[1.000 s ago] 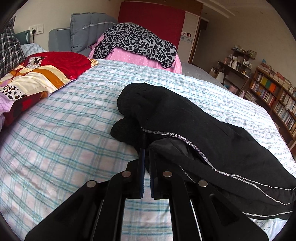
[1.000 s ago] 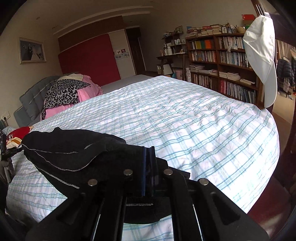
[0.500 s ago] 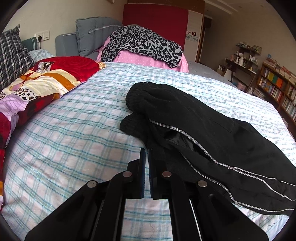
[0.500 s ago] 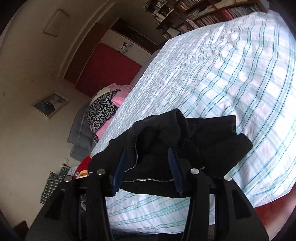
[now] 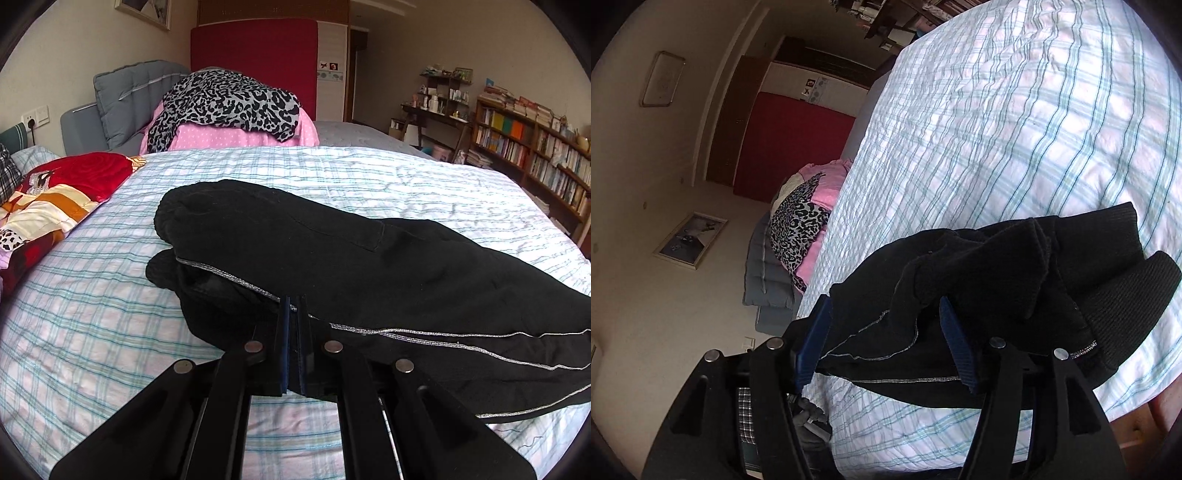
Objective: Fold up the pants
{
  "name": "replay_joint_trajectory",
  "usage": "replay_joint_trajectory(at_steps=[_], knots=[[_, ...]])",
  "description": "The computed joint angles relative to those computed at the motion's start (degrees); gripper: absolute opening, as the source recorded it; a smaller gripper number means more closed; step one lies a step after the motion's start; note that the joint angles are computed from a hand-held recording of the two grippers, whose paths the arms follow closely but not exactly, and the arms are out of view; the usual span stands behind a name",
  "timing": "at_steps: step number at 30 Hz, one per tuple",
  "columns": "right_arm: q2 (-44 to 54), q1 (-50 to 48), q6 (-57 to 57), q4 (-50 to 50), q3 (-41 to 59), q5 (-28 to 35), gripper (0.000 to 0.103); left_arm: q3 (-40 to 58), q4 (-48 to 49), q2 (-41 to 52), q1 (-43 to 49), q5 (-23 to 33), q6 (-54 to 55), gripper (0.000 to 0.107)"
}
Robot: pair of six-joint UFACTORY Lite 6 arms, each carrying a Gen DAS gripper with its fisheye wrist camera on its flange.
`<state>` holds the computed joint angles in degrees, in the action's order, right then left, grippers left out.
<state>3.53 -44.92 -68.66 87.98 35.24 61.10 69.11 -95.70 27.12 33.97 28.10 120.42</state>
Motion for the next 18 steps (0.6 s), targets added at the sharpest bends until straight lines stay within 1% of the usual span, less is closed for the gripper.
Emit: replay_joint_trajectory(at_steps=[6, 8, 9, 10, 13, 15, 17, 18], knots=[[1.1, 4.2, 3.6, 1.8, 1.4, -8.1, 0.062, 1.0, 1.3, 1.8, -0.7, -0.1, -0.6, 0.003], [2.1, 5.2, 3.8, 2.4, 1.7, -10.2, 0.057, 1.5, 1.9, 2.4, -1.0, -0.5, -1.2, 0.003], [2.5, 5.7, 3.8, 2.4, 2.0, -11.2, 0.047, 1.5, 2.0, 2.4, -0.9, -0.5, -1.2, 0.003], [2.7, 6.5, 3.7, 2.5, 2.2, -12.3, 0.034, 1.3, 1.8, 2.3, -1.1, -0.7, -0.9, 0.003], [-0.7, 8.4, -0.2, 3.6, 0.9, -16.1, 0.013, 0.8, 1.2, 2.0, -1.6, -1.1, 0.2, 0.003], [-4.8, 10.5, -4.4, 5.9, -0.7, -19.2, 0.007, 0.3, 0.5, 1.8, -2.0, -1.6, 1.3, 0.003], [-10.7, 12.6, -9.2, 8.8, -3.1, -22.8, 0.006, 0.0, 0.3, 1.7, -2.4, -1.8, 1.8, 0.003], [-14.3, 14.3, -11.9, 10.5, -4.5, -25.7, 0.006, -0.2, 0.1, 1.7, -2.6, -2.0, 2.1, 0.003]])
